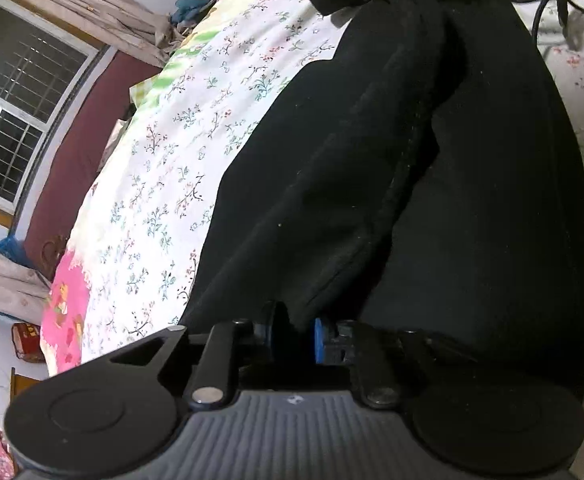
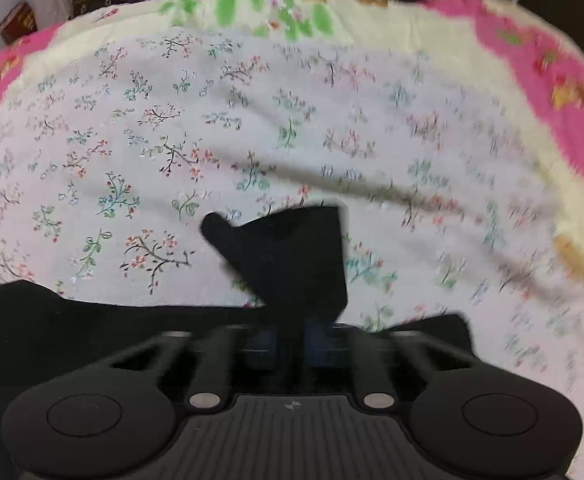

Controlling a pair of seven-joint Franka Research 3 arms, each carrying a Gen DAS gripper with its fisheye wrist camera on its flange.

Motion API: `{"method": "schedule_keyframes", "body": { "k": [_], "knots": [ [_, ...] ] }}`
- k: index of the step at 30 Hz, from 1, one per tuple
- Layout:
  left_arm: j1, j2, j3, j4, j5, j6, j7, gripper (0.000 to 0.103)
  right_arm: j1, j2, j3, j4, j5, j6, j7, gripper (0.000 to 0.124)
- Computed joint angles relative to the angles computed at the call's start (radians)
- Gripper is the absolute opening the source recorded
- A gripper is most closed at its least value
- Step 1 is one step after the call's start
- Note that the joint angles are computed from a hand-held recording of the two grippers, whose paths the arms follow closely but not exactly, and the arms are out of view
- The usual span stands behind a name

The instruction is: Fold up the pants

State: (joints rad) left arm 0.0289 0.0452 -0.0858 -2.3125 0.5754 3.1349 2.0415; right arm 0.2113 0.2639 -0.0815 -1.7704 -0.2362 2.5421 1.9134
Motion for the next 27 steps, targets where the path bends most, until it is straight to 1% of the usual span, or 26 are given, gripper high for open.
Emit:
{"method": "schedule_keyframes", "body": {
  "k": [1,2,3,4,7,9,13,15,18,22,25,27],
  "knots": [
    [0.018,0.002,-0.026,0.005,-0.035,-0.016,0.004,0.028,-0.003,-0.018,-0.001,-0.021,0.005,0.009,0.004,0.0],
    [0.037,0.0,-0.06,0.013,-0.141,-0.051,0.055,0.027,-0.011,-0.038,0.0,-0.041,0.021,0.012,0.005,0.0],
    [0.022,-0.001,-0.062,0.022,-0.295,-0.082,0.162,0.026,-0.024,-0.063,0.006,-0.063,0.061,0.011,0.006,0.0],
    [0.027,0.002,-0.079,0.041,-0.408,-0.114,0.248,0.026,-0.042,-0.091,0.013,-0.09,0.121,0.01,0.008,0.0],
    [0.022,-0.005,-0.081,0.068,-0.567,-0.171,0.374,0.023,-0.093,-0.175,0.024,-0.184,0.299,0.037,0.027,0.0],
    [0.009,-0.023,-0.072,0.069,-0.606,-0.192,0.406,0.02,-0.116,-0.218,0.028,-0.246,0.401,0.066,0.035,0.0],
    [-0.023,-0.063,-0.047,0.064,-0.643,-0.238,0.431,0.017,-0.133,-0.242,0.039,-0.304,0.502,0.101,0.025,0.0],
    [-0.035,-0.08,-0.037,0.048,-0.609,-0.249,0.402,0.017,-0.142,-0.244,0.038,-0.322,0.547,0.111,0.025,0.0],
    [-0.049,-0.084,-0.024,0.035,-0.601,-0.262,0.408,0.017,-0.149,-0.245,0.036,-0.344,0.532,0.107,0.038,0.0],
    [-0.07,-0.1,-0.012,0.012,-0.659,-0.265,0.454,0.017,-0.156,-0.261,0.036,-0.375,0.56,0.118,0.011,0.0],
    [-0.082,-0.116,-0.003,0.0,-0.697,-0.269,0.478,0.017,-0.155,-0.266,0.04,-0.368,0.533,0.108,-0.001,0.0],
    [-0.087,-0.131,0.004,-0.016,-0.704,-0.263,0.489,0.017,-0.157,-0.273,0.038,-0.369,0.52,0.084,-0.004,0.0]
  ]
}}
